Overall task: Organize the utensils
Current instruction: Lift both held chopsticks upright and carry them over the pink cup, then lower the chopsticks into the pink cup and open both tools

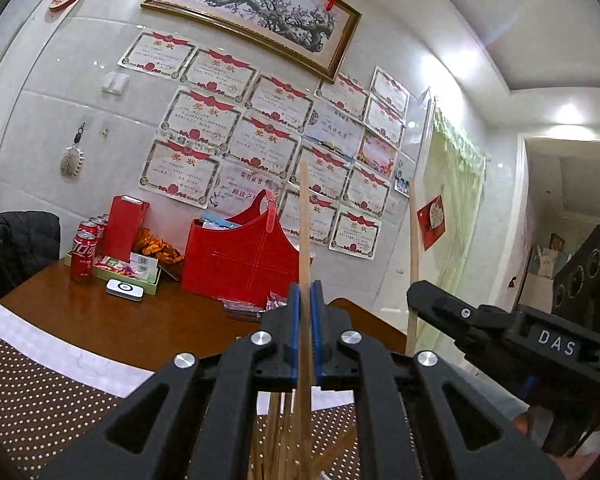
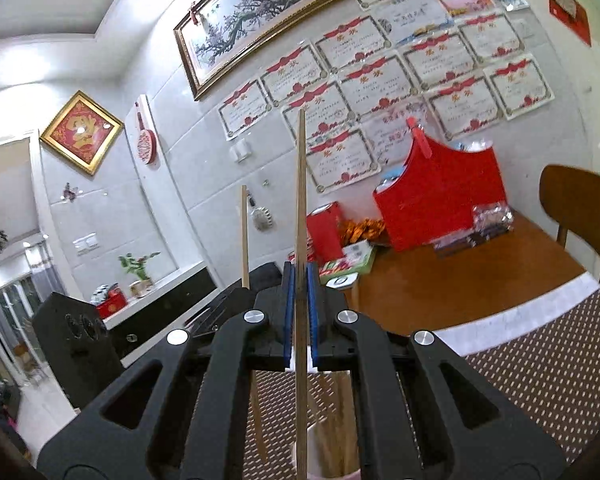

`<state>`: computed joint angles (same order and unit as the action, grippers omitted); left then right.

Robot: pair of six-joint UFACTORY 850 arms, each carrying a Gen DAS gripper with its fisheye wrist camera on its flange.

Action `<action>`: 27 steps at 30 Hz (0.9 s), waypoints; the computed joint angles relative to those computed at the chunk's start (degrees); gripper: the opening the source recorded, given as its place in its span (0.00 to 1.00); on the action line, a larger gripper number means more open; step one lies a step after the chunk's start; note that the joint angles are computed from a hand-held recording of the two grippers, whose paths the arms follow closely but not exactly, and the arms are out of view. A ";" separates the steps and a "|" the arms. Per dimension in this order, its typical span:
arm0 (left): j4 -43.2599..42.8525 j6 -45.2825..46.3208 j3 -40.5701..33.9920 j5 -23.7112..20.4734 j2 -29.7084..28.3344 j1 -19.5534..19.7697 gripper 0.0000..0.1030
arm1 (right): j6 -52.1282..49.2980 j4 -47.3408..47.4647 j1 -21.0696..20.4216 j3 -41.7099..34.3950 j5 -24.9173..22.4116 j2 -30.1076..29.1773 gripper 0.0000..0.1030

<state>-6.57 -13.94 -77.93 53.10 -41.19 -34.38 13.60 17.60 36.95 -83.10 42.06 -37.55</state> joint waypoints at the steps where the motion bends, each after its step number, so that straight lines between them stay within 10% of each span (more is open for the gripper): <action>1: -0.11 0.23 -0.50 -0.20 -0.42 0.13 0.05 | -0.84 0.54 -0.05 -0.59 0.41 -0.66 0.06; 27: -4.79 6.41 -3.74 -4.62 -4.99 -0.34 0.06 | -3.06 3.53 -0.35 -4.93 -5.00 -5.25 0.09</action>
